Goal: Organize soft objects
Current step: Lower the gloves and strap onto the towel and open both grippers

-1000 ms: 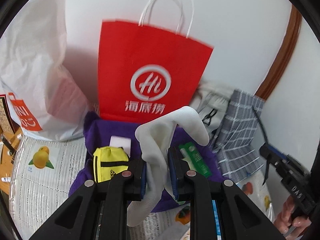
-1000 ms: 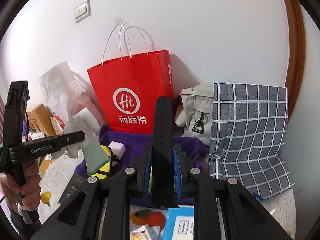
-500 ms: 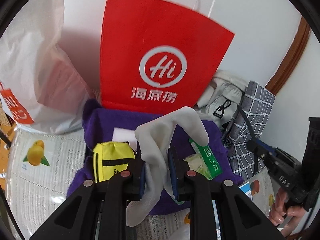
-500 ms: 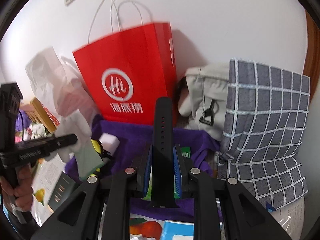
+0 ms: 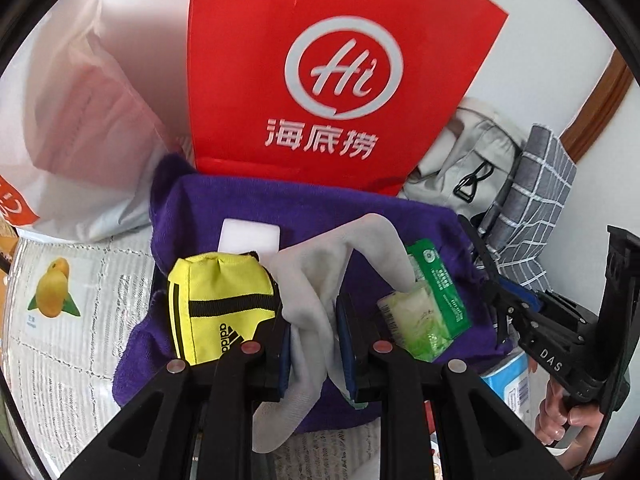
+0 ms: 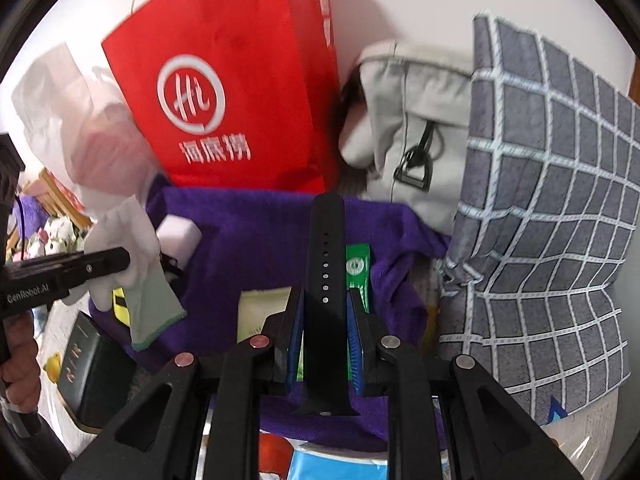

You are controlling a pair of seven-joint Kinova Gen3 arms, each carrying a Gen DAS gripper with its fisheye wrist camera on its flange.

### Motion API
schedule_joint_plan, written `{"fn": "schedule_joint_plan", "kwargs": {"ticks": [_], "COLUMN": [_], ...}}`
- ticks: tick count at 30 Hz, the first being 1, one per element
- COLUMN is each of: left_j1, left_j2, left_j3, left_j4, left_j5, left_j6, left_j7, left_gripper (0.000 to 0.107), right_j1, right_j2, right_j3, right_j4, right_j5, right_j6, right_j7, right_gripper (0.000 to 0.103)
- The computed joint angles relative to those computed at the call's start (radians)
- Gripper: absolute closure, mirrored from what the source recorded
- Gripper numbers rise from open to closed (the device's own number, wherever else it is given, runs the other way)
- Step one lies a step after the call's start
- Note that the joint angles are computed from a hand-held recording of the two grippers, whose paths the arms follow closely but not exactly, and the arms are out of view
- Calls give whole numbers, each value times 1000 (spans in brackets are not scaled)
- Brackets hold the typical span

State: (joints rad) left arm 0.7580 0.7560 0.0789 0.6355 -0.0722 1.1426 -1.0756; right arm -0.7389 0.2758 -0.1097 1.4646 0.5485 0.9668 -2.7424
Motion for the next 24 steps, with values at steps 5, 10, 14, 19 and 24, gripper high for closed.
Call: {"fn": "schedule_joint_plan", "kwargs": {"ticks": [5, 10, 14, 19, 24], "left_j1": [-17, -18, -23, -27, -30], "left_j2": [22, 32, 49, 58, 70], "left_j3": [14, 12, 16, 18, 21], "left_j4": [-31, -50, -73, -80, -102], "left_j5": [29, 42, 56, 69, 81], "left_j6": [28, 42, 57, 61, 79], "left_j7": [-4, -3, -2, -9, -18], "left_gripper": [88, 87, 87, 85, 84], "right_j1": [25, 33, 36, 32, 34], "right_j2": [35, 51, 67, 74, 78], "right_j3": [-4, 6, 10, 18, 21], "right_j4": [-17, -17, -23, -25, -34], "right_j5": [-67, -110, -133, -147, -158], "right_j6": [-6, -11, -16, -15, -11], "right_j7": [58, 77, 101, 106, 110], "right_gripper": [83, 83, 83, 83, 73]}}
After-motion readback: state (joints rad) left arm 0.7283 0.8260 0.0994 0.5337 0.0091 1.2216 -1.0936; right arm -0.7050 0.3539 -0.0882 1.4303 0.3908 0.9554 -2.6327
